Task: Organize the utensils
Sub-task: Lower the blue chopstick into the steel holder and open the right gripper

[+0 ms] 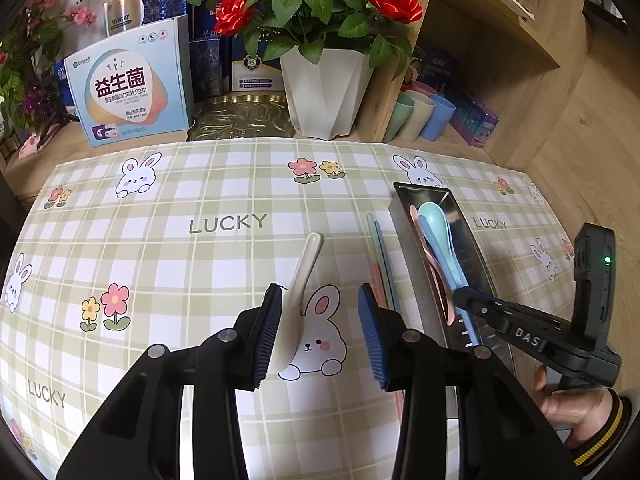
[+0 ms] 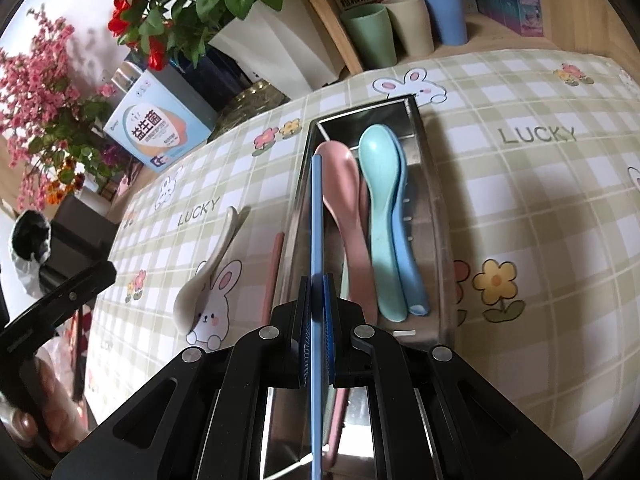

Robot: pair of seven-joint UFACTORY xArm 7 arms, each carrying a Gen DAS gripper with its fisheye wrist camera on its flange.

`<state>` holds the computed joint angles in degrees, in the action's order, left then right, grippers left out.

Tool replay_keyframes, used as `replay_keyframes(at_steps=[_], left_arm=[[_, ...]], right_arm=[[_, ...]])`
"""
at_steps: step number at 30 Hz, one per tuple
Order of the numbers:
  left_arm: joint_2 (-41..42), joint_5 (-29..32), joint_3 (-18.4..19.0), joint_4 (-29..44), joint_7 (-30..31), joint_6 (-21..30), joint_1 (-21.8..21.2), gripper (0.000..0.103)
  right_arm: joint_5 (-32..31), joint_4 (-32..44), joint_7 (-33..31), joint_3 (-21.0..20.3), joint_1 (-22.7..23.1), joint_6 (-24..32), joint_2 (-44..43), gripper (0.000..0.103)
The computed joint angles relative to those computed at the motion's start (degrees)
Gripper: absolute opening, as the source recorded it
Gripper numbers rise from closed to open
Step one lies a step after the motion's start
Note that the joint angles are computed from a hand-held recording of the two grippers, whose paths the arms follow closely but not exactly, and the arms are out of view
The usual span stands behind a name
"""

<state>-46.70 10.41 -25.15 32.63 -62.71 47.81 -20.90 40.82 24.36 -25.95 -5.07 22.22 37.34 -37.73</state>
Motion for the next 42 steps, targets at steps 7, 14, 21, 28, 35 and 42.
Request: replay_keyframes(at_steps=[7, 14, 21, 28, 35, 42], left_arm=[[-1.7, -0.3, 0.2, -0.9, -0.6, 0.8, -0.1, 0.039], [-2.4, -0.9, 0.3, -1.5, -1.0, 1.0, -0.2, 0.039], [-3.3, -1.3, 0.2, -1.9, -1.1, 1.8, -0.7, 0.039], [-4.4, -1.3, 0.2, -2.1, -0.9, 3.3, -0.7, 0.039], [-6.1, -0.9, 0.1, -2.3, 0.0, 4.7, -0.8, 0.039], [-9.0, -1.8, 1.0, -3.9, 2.4, 6.7, -1.8, 0.039]], right_arm=[[-1.4, 0.9, 1.8, 1.5, -0.2, -1.6, 3.4, 0.006], [-2.9, 2.3, 5.4, 2.6, -0.8, -3.3, 6.2, 0.006], [-4.6, 3.7, 9.5, 3.8, -0.8, -2.9, 8.5, 0.006], [-4.6, 4.0, 11.3, 3.7, -1.2, 0.9, 8.3, 0.007], [-7.7, 2.8, 13.1, 4.9, -2.2, 0.7, 3.8, 0.008], [-15.7, -1.3, 18.7, 6.9, -4.8, 0.4, -5.4, 0.008]])
